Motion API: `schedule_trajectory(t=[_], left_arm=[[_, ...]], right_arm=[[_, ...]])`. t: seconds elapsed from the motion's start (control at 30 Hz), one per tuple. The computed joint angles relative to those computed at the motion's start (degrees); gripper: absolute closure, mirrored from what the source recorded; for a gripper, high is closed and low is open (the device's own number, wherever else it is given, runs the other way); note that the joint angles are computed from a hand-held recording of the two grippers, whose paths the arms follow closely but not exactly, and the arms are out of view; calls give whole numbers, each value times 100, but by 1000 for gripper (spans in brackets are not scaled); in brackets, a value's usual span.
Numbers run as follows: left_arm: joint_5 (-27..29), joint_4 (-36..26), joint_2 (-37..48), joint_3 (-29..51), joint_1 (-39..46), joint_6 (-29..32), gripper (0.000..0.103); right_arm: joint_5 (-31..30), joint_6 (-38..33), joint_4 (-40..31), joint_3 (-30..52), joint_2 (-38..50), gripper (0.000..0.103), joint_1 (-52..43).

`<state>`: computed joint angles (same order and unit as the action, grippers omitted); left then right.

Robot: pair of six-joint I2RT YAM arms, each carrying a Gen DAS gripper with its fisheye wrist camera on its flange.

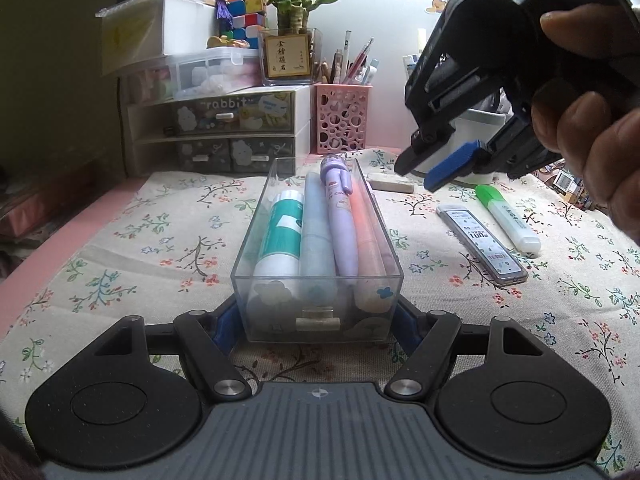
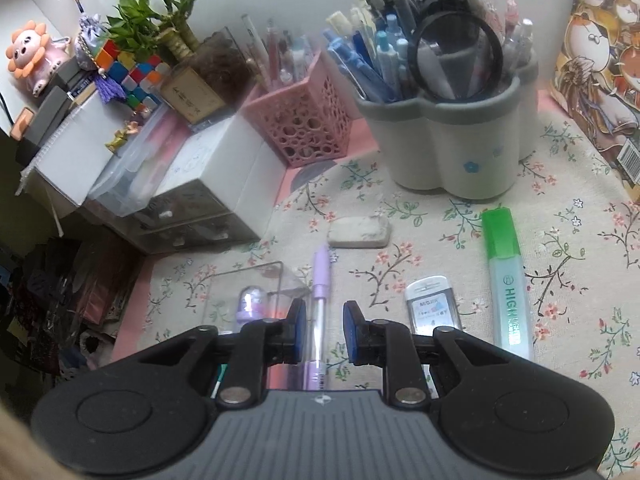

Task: Organize stationery
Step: 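Grasp the thin lilac pen with the right tool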

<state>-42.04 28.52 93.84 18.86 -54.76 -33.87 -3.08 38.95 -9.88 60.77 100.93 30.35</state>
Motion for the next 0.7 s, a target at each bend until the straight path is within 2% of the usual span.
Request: schedule_trajectory(t=[0.13,0.3,0.43,0.5,0.7], left_arm=[[-14,-36,-23,-8,-12,-25,31],[-124,-116,-18,5,-98,-132,31],[-110,-91,-10,6,-68,-97,31],[-89,-74,0,14,-49,-70,31],[-96,-67,-1,2,-59,-72,31]], right_arm=[[-148,-432,-3,269,462,85,68],[-127,-646,-192,779,1031,85,146],[31,-894,-228,983,1181,85,180],[69,-998,-252,998,1191,89,192],[-185,-730,-194,809,1062,91,83]])
